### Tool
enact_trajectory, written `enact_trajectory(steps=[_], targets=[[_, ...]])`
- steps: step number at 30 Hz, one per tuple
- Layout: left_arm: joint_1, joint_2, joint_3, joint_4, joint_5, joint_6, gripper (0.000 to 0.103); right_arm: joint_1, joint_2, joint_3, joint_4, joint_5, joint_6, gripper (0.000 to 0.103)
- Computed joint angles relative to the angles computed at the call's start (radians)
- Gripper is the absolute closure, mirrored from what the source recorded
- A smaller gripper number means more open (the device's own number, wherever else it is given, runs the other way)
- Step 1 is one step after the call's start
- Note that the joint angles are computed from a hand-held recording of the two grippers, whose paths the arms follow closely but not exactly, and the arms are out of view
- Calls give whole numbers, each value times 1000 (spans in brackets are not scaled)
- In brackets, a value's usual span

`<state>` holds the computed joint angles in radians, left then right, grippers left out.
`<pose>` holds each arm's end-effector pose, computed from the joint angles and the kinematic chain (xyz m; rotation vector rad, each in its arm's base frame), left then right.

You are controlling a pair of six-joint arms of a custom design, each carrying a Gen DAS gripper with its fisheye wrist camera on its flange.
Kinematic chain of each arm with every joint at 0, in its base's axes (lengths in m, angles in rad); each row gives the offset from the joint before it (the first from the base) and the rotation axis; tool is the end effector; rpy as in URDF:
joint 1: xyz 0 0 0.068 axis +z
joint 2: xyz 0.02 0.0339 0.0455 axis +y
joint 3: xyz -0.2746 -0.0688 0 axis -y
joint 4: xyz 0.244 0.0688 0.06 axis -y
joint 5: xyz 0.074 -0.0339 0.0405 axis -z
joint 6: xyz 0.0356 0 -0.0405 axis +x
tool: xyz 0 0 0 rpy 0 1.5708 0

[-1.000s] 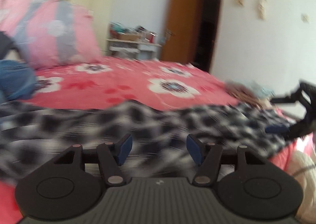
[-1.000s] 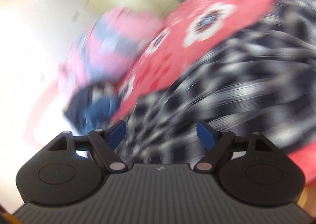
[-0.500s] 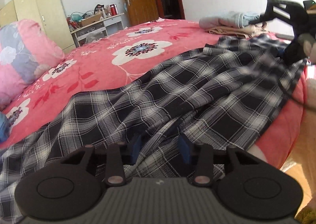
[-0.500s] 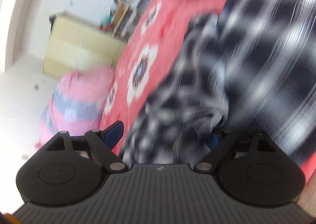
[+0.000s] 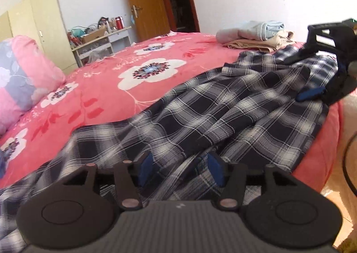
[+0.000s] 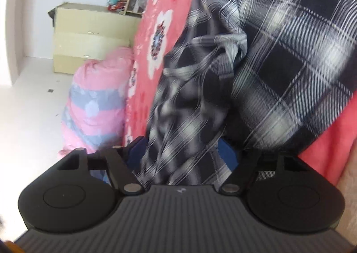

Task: Fold clothes

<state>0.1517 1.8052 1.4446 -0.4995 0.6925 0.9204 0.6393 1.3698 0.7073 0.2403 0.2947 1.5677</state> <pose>0.3983 0.0379 0.2738 1.0913 1.9173 -0.2638 0.2413 0.1665 0.2355 1.1467 1.8292 1.0977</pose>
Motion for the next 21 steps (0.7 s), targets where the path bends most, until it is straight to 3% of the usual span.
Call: enact_trajectory(steps=[2,4,7,9,12,16,21], targets=[[-14,19,14,-4,1,-11,51,-9,5,28,-40,30,-16,41],[-17,28,27,-19,30,-21,63,-18,10,41,-61,62,-18,45],[-13,5,-6,-10,71,-5,86,-30,12,35,-73,108,-17,62],[-13,-24,-50,20,92,16,97,-26,9,24,-75,155,-34,88],[-3,-77,-119,53,140,42,101,-18,-11,-1,-58,212,-78,98],[19,-160,-215,76,195,89,101,-4,-67,-31,-47,259,-127,100],[26,-220,-309,82,194,98,101,57,-173,-54,-171,342,-139,100]])
